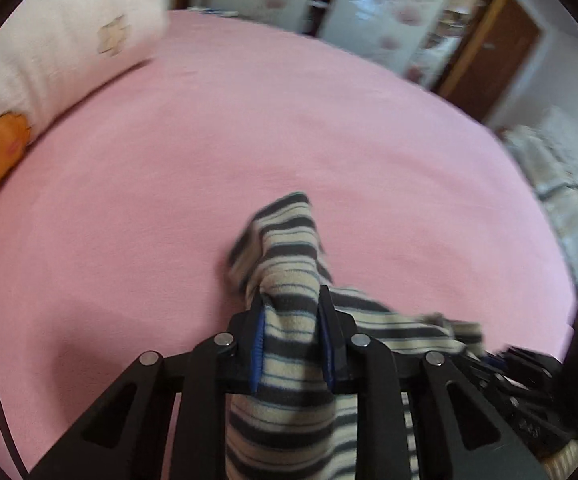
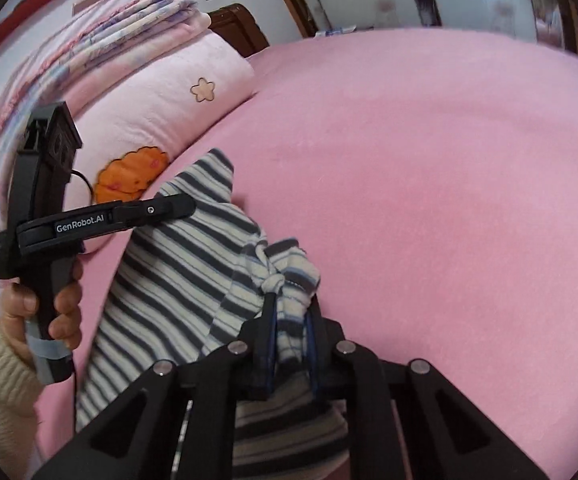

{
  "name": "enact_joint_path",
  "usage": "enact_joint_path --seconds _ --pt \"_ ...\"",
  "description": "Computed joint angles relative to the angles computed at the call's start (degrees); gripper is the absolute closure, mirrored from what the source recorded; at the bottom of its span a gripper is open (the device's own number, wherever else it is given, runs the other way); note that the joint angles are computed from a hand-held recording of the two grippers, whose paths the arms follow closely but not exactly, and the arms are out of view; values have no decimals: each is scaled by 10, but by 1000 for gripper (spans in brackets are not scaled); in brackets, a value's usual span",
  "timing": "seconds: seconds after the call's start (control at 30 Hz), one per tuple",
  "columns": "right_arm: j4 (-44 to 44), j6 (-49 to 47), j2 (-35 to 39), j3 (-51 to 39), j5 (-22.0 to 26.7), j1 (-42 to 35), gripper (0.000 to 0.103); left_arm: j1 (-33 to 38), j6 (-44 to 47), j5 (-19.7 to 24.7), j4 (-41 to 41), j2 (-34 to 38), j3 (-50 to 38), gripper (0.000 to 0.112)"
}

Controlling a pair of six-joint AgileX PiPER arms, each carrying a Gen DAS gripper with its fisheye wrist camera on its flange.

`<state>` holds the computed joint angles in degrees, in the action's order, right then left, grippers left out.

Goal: Fold small clothes
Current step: 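Carry the folded bundle toward the pillows and lay it down with both tools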

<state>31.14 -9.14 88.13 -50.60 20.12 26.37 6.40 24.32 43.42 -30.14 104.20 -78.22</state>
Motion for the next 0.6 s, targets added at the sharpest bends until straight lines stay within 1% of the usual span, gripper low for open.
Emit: enact_joint_path --seconds 0.03,0.07,0.1,0.17,0.2,0.23,0.27,0.3,0.33,0.37,0.43,0.47,0.57,0.6 --pt "-38 38 15 -6 3 3 91 -7 -37 -3 35 11 -5 88" --pt "-53 59 27 -11 12 2 89 -10 -61 2 56 18 -8 77" --pt "-52 65 33 -12 19 -1 85 -13 -86 11 74 21 -13 70" --pt "-102 127 13 -14 29 2 72 -26 -145 10 143 0 -10 44" --pt "-139 167 -4 -14 40 5 62 -33 -168 6 174 -16 -5 41" --pt "-176 203 -28 -13 53 8 59 -41 -187 1 208 -42 9 37" --pt "-212 235 -58 -11 70 12 59 -48 -202 3 238 -68 19 36" --pt "-227 248 -84 -9 89 13 59 -63 -232 13 289 -103 28 36" --pt "-247 270 -118 -8 122 16 59 -76 -250 24 318 -128 33 35" --pt "-264 290 -140 -13 155 21 59 -94 -270 42 347 -160 40 30" --pt "-279 321 -193 -19 226 30 59 -121 -291 84 366 -216 42 22" --pt "-290 346 -225 -25 272 43 59 -133 -298 108 367 -245 44 21" --pt "-338 448 -304 -51 389 111 59 -161 -303 212 329 -337 37 21" --pt "-359 490 -326 -61 429 146 59 -182 -325 250 319 -373 31 21"
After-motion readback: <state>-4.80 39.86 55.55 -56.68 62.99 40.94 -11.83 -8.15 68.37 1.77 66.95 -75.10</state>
